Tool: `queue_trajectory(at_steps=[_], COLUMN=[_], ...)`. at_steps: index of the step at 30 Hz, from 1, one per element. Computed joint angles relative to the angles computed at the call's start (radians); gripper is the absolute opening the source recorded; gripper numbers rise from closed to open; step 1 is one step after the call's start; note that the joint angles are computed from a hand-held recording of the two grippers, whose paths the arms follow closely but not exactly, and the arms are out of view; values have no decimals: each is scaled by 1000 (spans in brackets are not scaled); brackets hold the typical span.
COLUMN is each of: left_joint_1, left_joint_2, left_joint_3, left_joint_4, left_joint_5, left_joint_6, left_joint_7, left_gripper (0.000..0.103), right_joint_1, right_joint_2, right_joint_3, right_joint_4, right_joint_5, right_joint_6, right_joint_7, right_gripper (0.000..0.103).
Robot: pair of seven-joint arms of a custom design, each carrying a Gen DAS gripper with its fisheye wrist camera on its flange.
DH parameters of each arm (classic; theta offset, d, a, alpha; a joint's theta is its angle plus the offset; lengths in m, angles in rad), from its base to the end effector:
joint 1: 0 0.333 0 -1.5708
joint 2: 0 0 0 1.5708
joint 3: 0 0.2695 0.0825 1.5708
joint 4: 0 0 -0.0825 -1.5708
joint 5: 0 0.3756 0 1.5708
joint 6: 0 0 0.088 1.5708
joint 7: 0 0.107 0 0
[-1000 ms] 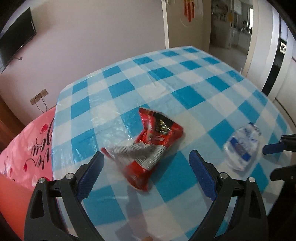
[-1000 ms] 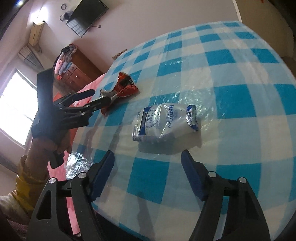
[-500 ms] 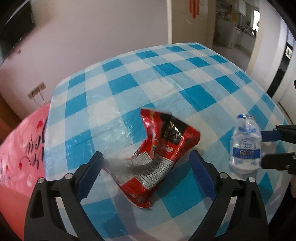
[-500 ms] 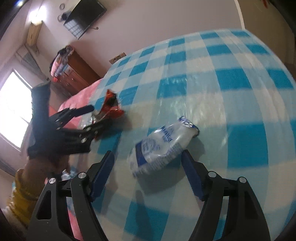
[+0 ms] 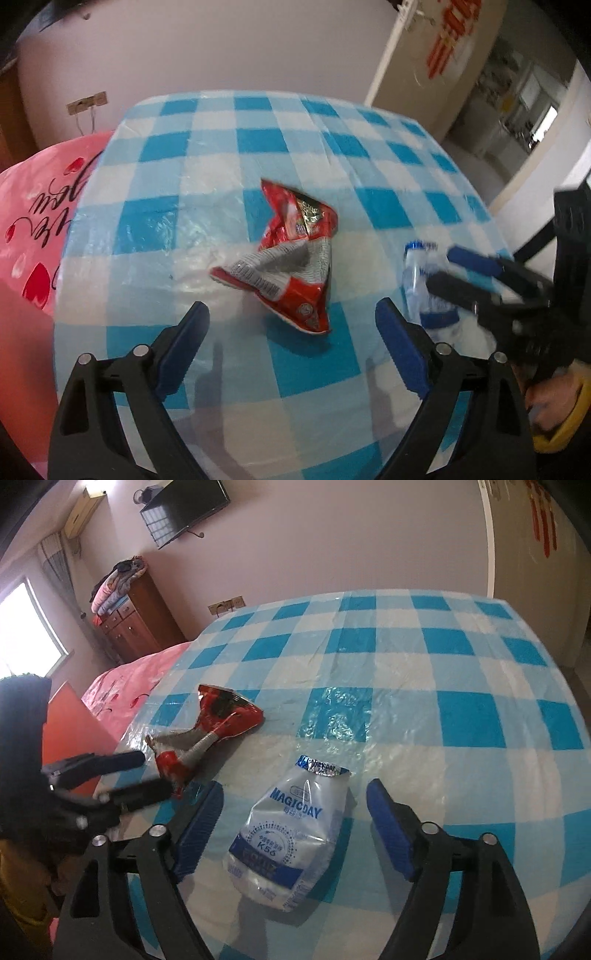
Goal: Collect trash
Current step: 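Grasp the red snack wrapper with the left gripper and lift it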
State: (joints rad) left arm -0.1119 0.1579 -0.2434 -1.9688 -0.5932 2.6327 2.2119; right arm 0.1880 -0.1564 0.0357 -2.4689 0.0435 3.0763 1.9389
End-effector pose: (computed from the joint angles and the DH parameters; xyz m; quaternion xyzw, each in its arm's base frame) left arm 0.5808 -0.1959 0.4057 -0.4689 0.8219 -0.3181 0.0589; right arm 0.4977 0.1098 0.4027 -0.5928 0.7139 -0.1692 0.3320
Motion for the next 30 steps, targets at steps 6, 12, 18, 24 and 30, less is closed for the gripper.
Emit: queue_trajectory(at_steps=[6,12,18,24,30], left_joint_1=[-25,-44,-63,-51,-42], left_joint_2=[19,87,147,158,145], left_joint_3=[1,5,16,0,-13], left_joint_4=[17,88,140,133,112], left_joint_5=[101,263,407,419,393], left_joint_6=[79,90,82,108,131], left_joint_7=[-71,-116,-213,-260,-294], left_gripper=[91,79,73,66,53], right_joint_1=[-56,-18,-1,-125,-162], right_joint_2=[-32,-24,7,34,55], right_joint_3=[51,22,12,108,120], right_joint_4=[-42,-48,-32,4,57], right_joint_5=[-101,-53,-23,-261,-564], right_joint_6=[2,6,22,1,-71], right_joint_7=[160,150,110,281,480], right_gripper=[81,81,81,81,72])
